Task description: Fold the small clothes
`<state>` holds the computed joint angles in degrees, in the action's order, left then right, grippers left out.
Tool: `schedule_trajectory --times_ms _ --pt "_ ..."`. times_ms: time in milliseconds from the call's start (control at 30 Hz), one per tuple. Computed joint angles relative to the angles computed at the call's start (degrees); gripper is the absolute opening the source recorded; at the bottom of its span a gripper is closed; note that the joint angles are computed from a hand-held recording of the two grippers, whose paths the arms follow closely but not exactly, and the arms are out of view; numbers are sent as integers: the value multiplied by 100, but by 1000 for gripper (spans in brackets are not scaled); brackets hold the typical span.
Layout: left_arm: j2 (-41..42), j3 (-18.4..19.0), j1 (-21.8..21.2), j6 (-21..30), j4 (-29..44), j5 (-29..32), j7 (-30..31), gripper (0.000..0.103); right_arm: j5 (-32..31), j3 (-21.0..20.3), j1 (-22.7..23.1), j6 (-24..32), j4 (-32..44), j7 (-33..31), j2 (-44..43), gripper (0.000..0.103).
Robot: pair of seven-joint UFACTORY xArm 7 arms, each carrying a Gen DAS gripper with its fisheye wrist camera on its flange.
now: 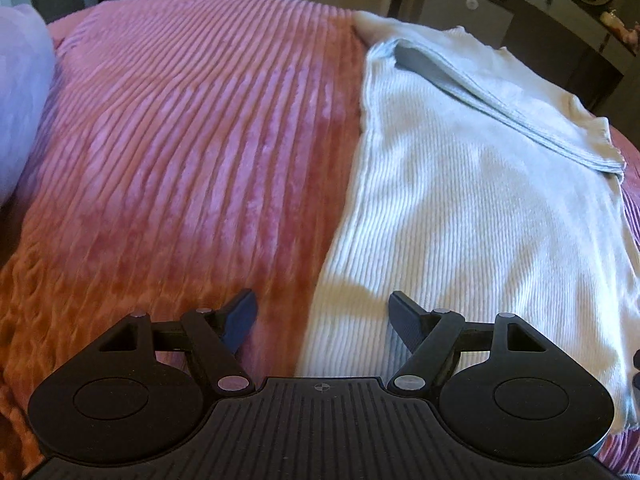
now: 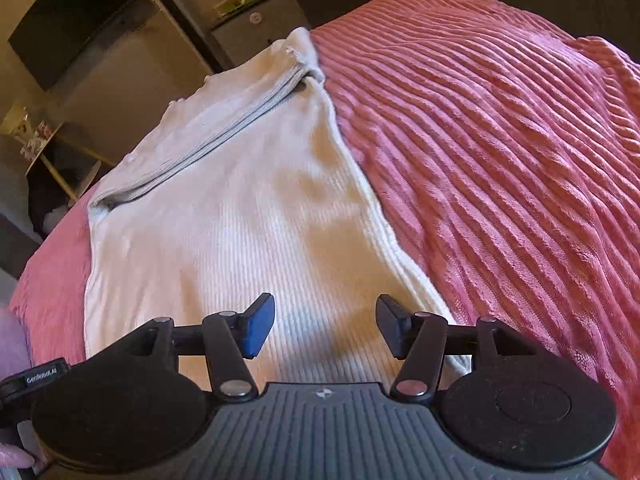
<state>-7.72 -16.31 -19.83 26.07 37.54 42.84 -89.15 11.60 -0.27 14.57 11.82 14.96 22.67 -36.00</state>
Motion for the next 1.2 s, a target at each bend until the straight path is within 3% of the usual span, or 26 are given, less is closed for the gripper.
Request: schedule_trajectory --times_ms 100,200,367,500,567,633,667,767,900,1000,1133,1200 --pt "-44 81 -72 -31 -54 -445 350 83 10 -249 142 215 17 -338 -263 58" --pt "-113 197 -125 -259 -171 -1114 958 86 -117 -271 -125 610 -5 -560 -592 68" --pt "-124 136 -102 -362 -221 -1684 1546 90 -274 -369 -560 1054 -91 -1049 -820 68" --pt "-101 211 -181 -599 -285 -2272 2101 88 229 -977 -270 986 -227 -1642 -798 67" --pt "-194 182 -150 -623 -350 -2409 2118 84 477 -1140 -181 904 -248 -1875 -787 64" --pt "-325 333 -247 -797 -509 -2950 2493 82 777 -1433 23 851 -249 -2219 -776 48" --pt "-396 426 -312 -840 -583 -3269 2742 79 938 -1564 117 869 -236 -2372 -769 45" --pt "-536 643 -494 -773 -681 -4085 3579 73 1325 -1760 241 912 -209 -2704 -773 41" --pt "-657 912 -774 -655 -737 -5066 4796 77 1828 -1993 457 1021 -188 -3203 -895 37" --pt "-635 1187 -1077 -522 -703 -6042 5836 84 1876 -1711 292 1129 -123 -3295 -776 37" --pt "-531 1029 -929 -429 -610 -6425 6177 82 2163 -1672 295 1272 -25 -3454 -566 37" --pt "-541 919 -835 -404 -601 -6451 6251 73 2227 -1642 269 1311 -23 -3635 -604 34"
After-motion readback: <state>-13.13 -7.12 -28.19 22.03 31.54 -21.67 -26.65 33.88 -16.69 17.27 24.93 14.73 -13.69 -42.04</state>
